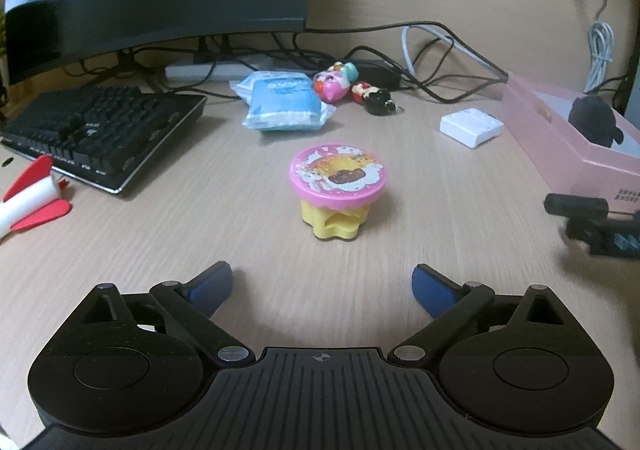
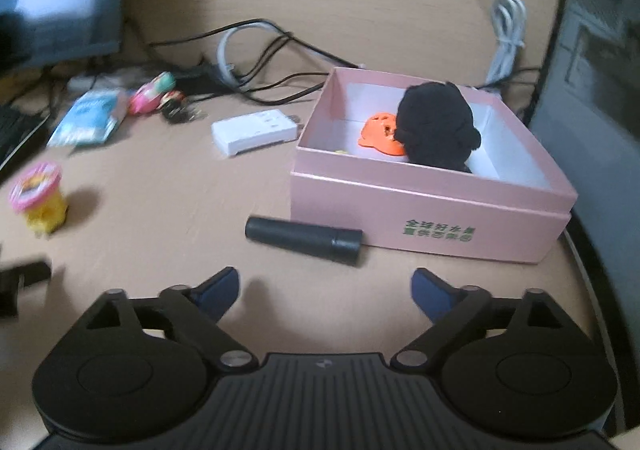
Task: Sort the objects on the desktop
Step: 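Grasp the black cylinder with the right tool, then grasp the cupcake toy with the left tool while the right tool holds the cylinder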
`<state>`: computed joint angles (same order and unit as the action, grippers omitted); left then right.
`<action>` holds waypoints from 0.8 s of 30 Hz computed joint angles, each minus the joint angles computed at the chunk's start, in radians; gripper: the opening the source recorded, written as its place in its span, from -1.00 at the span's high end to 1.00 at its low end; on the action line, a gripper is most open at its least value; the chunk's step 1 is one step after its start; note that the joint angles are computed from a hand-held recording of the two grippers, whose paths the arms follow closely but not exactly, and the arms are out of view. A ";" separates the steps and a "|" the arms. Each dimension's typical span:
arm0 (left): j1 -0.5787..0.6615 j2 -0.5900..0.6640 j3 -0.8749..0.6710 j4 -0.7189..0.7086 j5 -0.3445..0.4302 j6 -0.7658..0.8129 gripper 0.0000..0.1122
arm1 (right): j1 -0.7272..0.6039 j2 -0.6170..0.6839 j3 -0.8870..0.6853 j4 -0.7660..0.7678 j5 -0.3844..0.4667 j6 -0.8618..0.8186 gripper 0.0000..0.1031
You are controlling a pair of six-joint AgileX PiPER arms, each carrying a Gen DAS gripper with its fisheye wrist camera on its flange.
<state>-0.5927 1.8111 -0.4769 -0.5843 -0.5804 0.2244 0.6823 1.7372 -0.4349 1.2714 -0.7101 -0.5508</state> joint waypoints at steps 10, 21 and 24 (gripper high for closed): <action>-0.001 0.001 0.003 0.011 -0.005 -0.020 -0.79 | -0.053 0.127 -0.176 0.063 0.021 -0.069 -0.71; 0.007 0.011 -0.046 -0.014 0.045 0.049 -0.80 | -0.055 -0.146 0.042 0.036 0.121 -0.097 -0.46; 0.011 0.039 -0.111 -0.080 0.049 0.131 -0.80 | -0.008 -0.272 0.124 0.116 0.097 -0.170 -0.46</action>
